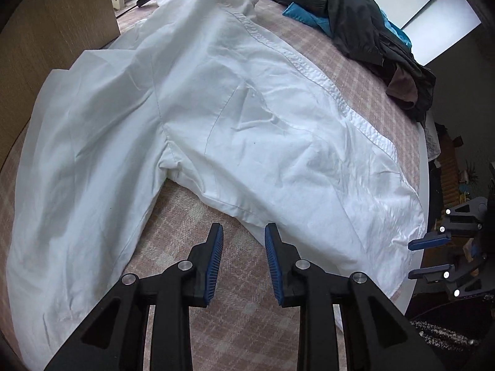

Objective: Fold clothes

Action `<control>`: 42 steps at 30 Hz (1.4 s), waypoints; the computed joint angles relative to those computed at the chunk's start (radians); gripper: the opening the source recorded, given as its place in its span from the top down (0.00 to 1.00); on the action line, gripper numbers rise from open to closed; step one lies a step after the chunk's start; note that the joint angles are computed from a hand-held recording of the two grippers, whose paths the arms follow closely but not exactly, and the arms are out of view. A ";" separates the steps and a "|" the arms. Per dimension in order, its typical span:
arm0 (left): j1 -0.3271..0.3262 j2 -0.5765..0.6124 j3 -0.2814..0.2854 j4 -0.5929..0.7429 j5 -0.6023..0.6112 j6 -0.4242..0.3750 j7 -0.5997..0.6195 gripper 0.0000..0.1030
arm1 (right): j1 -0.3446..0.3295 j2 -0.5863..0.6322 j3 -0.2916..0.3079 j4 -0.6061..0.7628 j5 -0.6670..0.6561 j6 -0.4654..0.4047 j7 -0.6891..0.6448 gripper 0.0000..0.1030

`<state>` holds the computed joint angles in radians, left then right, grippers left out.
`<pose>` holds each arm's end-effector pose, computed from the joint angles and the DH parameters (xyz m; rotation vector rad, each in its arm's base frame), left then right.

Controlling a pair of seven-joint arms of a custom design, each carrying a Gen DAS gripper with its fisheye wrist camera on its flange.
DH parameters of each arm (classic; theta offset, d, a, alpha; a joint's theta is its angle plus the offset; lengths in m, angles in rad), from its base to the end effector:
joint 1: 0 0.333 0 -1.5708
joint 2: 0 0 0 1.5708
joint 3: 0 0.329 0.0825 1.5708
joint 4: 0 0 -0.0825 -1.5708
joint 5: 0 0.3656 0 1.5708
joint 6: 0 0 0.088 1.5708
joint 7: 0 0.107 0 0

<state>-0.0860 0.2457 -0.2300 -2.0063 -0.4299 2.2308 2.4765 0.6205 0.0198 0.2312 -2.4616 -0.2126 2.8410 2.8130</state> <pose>0.5522 -0.1881 0.3635 0.8914 -2.7576 0.4928 0.3194 0.3815 0.3525 -1.7542 2.1447 0.0024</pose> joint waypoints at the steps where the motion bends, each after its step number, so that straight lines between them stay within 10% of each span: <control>1: -0.002 0.008 -0.001 0.008 -0.001 -0.003 -0.008 0.75 | 0.000 -0.002 0.000 -0.006 -0.005 0.002 0.008 0.71; 6: -0.011 0.034 -0.008 0.023 0.007 0.008 -0.033 0.77 | 0.002 -0.007 0.001 -0.007 -0.057 -0.060 0.050 0.71; 9: -0.002 0.038 -0.016 0.022 -0.016 0.010 -0.020 1.00 | 0.001 -0.012 0.002 -0.017 -0.059 -0.084 0.058 0.71; 21: 0.009 -0.007 0.003 -0.014 -0.014 0.056 0.058 1.00 | -0.002 -0.045 0.005 -0.090 0.171 -0.063 -0.126 0.71; 30: -0.014 0.002 -0.002 -0.044 0.056 0.122 0.032 1.00 | -0.243 -0.132 -0.021 -0.121 -0.175 -0.065 0.102 0.71; 42: -0.014 0.012 -0.006 -0.032 0.086 0.106 0.013 1.00 | -0.264 0.080 -0.174 0.090 -0.380 -0.051 0.040 0.71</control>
<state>-0.0999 0.2580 -0.2363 -2.0385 -0.3441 2.3363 2.4894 0.3564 0.0994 0.0568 -2.3714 -0.5924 2.7904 2.8529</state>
